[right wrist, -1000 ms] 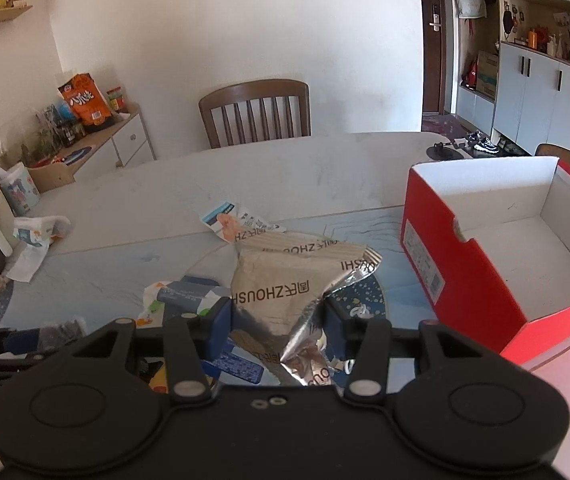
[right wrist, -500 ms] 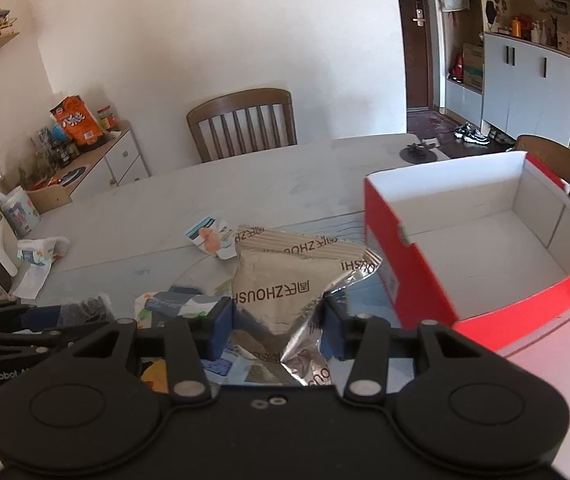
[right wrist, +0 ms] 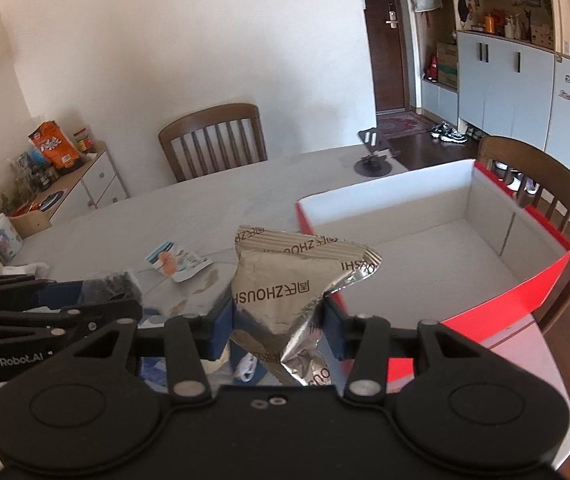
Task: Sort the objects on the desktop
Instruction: 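Lift and carry both held bags over into the red shoebox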
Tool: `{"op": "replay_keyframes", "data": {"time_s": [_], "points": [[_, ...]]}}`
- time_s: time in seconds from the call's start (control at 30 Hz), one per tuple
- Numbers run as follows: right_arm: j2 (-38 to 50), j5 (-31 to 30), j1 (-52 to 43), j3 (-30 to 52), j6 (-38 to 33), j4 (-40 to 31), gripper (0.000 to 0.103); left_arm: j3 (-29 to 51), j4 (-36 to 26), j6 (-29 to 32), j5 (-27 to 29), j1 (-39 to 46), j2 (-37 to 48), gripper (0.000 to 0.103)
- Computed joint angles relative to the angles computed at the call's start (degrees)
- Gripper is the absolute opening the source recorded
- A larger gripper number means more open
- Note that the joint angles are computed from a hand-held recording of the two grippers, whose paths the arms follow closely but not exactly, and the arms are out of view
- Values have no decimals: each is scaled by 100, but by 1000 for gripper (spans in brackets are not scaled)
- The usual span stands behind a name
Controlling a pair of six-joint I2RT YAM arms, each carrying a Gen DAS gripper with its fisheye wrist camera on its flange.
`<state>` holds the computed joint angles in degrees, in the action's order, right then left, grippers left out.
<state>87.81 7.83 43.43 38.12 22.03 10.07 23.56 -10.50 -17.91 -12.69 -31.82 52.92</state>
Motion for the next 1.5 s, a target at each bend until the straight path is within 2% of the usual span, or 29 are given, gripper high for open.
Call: {"op": "replay_keyframes", "data": {"time_s": [0.33, 0.67, 1.1, 1.33, 1.5], "points": [[-82, -509, -813, -47, -438, -9, 46, 838, 835, 94, -129, -437, 1667, 42], [137, -1078, -1673, 140, -898, -231, 46, 1638, 1096, 127, -3, -562, 2850, 42], [934, -1709, -2565, 854, -1658, -620, 46, 2946, 946, 306, 218, -519, 4423, 42], [1542, -1944, -2869, 1472, -2036, -908, 46, 3736, 581, 578, 335, -404, 5214, 42], [2186, -1937, -2976, 2015, -2158, -1026, 42, 4299, 300, 773, 400, -351, 5770, 42]]}}
